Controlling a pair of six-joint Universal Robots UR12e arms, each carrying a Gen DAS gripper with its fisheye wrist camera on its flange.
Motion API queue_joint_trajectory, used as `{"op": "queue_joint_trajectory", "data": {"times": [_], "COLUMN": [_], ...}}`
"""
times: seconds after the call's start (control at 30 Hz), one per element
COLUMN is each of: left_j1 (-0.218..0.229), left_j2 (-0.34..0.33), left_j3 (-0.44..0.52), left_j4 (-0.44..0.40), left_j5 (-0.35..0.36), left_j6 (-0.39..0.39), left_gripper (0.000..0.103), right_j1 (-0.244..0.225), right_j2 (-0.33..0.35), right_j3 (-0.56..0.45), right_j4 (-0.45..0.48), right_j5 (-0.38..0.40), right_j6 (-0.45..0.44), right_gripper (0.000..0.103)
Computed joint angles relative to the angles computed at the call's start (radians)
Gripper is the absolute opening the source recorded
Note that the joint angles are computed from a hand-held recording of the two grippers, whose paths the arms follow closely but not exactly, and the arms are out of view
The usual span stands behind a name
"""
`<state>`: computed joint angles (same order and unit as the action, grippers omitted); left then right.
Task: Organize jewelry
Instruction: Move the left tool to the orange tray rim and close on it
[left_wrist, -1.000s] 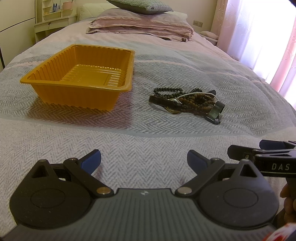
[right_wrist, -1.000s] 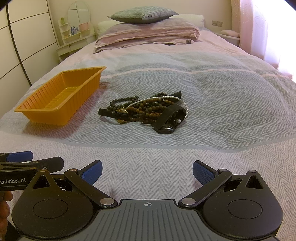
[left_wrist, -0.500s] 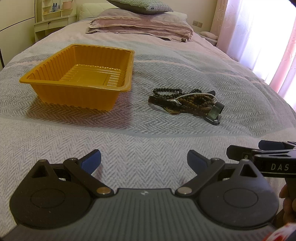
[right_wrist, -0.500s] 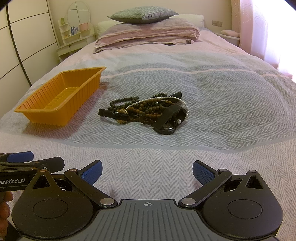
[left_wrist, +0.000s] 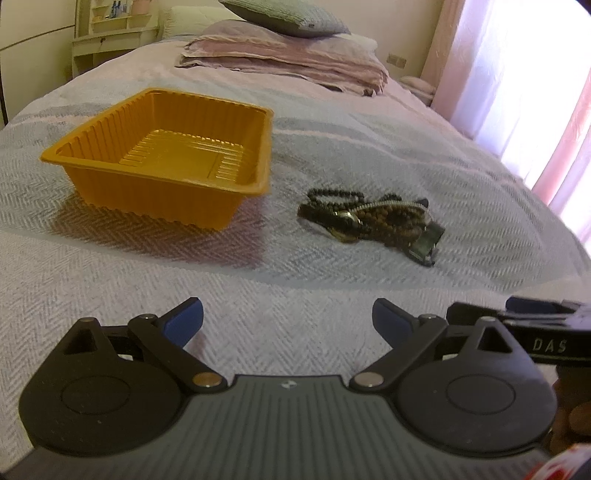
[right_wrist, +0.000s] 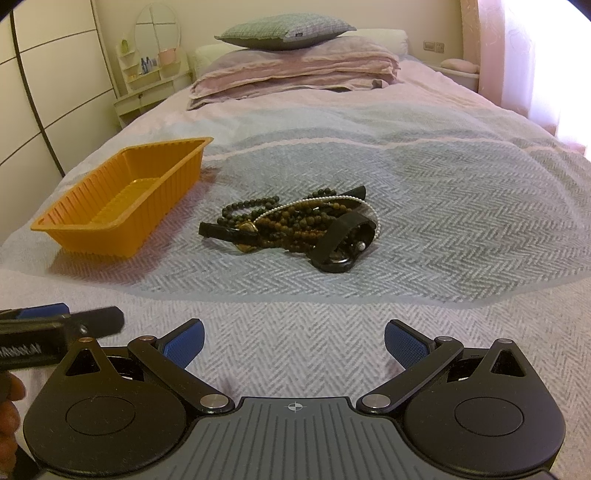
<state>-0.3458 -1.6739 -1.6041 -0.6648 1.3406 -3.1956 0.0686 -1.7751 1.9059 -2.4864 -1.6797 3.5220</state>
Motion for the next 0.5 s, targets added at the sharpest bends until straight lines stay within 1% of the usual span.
{"op": "queue_joint_trajectory", "data": {"times": [0.1,0.2,0.23,0.33,0.47,0.5], "left_j1": [0.027,0.061,0.072,0.111,0.161,0.173], "left_j2": [-0.002,-0.006,-0.008,-0.021,-0.057,-0.069], "left_j3": [0.007,0.016,0.020,0.039,0.088,0.107], "left_j4": [0.009,0.026,0.032,0.059,0.069,0.058], "left_j5": [-0.031,-0.054,-0.058,-0.063,-0.073,-0.080], "left_j6": [-0.029,-0.052,-0.060,-0.080,-0.066,-0.057], "left_gripper": [0.097,0.094,0.091,0.089,0.087,0.084], "right_j1": [-0.002,-0.003,-0.003,-0.003,0.000,0.000], "right_j2": [0.007,0.015,0.019,0.032,0.051,0.056], "right_j3": [-0.003,-0.008,-0.011,-0.020,-0.032,-0.035], "right_j4": [-0.010,-0.018,-0.019,-0.021,-0.024,-0.022], "right_j5": [0.000,-0.002,-0.003,-0.008,-0.017,-0.019], "right_j6": [0.005,0.007,0.007,0.005,0.004,0.002], "right_gripper": [0.103,0.103,0.103,0.103,0.103,0.103]}}
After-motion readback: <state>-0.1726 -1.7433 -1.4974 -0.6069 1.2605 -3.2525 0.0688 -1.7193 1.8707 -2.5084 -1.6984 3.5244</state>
